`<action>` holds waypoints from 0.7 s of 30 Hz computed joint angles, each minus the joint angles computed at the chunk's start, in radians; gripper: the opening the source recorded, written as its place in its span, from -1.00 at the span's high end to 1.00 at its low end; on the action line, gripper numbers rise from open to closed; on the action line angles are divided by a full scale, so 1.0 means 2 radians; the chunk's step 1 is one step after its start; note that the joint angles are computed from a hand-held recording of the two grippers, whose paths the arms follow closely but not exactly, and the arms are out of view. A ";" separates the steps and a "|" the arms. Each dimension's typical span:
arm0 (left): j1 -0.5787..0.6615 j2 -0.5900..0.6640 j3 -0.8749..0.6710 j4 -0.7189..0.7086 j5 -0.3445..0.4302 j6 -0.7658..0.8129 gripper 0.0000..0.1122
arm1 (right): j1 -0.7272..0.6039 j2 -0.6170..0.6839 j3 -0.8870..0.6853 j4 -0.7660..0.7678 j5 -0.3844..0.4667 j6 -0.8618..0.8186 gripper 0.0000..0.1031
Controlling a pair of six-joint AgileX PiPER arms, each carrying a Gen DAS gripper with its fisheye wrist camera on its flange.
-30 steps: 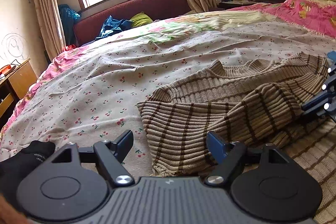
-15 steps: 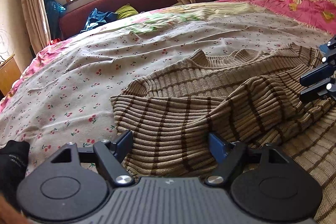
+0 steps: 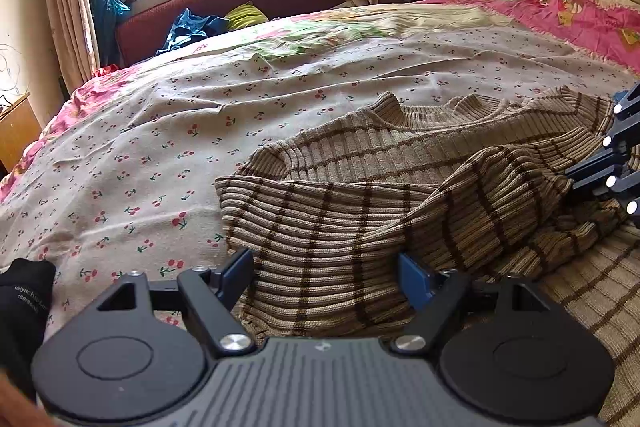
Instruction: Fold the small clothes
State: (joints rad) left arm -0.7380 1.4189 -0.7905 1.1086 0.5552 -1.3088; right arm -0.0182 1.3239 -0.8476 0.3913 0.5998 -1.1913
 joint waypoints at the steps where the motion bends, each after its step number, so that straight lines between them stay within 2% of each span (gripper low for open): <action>1: 0.000 -0.004 0.003 0.005 -0.001 -0.007 -0.60 | -0.003 -0.008 -0.003 -0.002 0.005 0.009 0.89; 5: 0.001 -0.023 0.019 0.038 -0.013 -0.044 -0.60 | -0.042 -0.049 -0.014 0.039 0.067 -0.007 0.90; 6: 0.005 -0.022 0.019 0.031 -0.020 -0.037 -0.60 | -0.048 -0.061 -0.011 0.041 0.078 -0.012 0.90; 8: 0.016 -0.010 0.010 -0.022 -0.035 0.023 -0.60 | -0.052 -0.065 -0.002 0.034 0.099 -0.007 0.90; 9: 0.012 0.000 0.006 -0.033 -0.031 0.040 -0.60 | -0.047 -0.061 0.006 0.023 0.099 -0.001 0.90; 12: -0.008 -0.001 0.009 -0.005 -0.008 0.026 -0.60 | -0.002 -0.063 0.042 -0.033 0.062 0.017 0.85; 13: -0.009 -0.005 0.010 -0.001 -0.006 0.022 -0.60 | 0.000 -0.068 0.039 -0.031 0.066 0.014 0.78; 14: -0.005 -0.006 0.012 -0.003 -0.012 0.023 -0.60 | -0.009 -0.067 0.026 -0.018 0.086 0.008 0.73; 16: 0.004 -0.006 0.015 -0.008 -0.024 0.015 -0.60 | -0.048 -0.053 -0.023 0.026 0.158 -0.007 0.74; 18: 0.004 -0.005 0.019 0.003 -0.026 -0.007 -0.60 | -0.078 -0.039 -0.064 0.068 0.205 -0.019 0.74; 20: -0.002 -0.004 0.022 0.017 -0.021 -0.024 -0.61 | -0.096 -0.008 -0.107 0.118 0.233 -0.003 0.73; 21: -0.004 -0.003 0.023 0.024 -0.019 -0.033 -0.61 | -0.093 0.008 -0.120 0.133 0.228 0.012 0.73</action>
State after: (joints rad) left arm -0.7456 1.4120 -0.7438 1.1557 0.5169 -1.3748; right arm -0.2050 1.3402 -1.0885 0.6573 1.0555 -1.1677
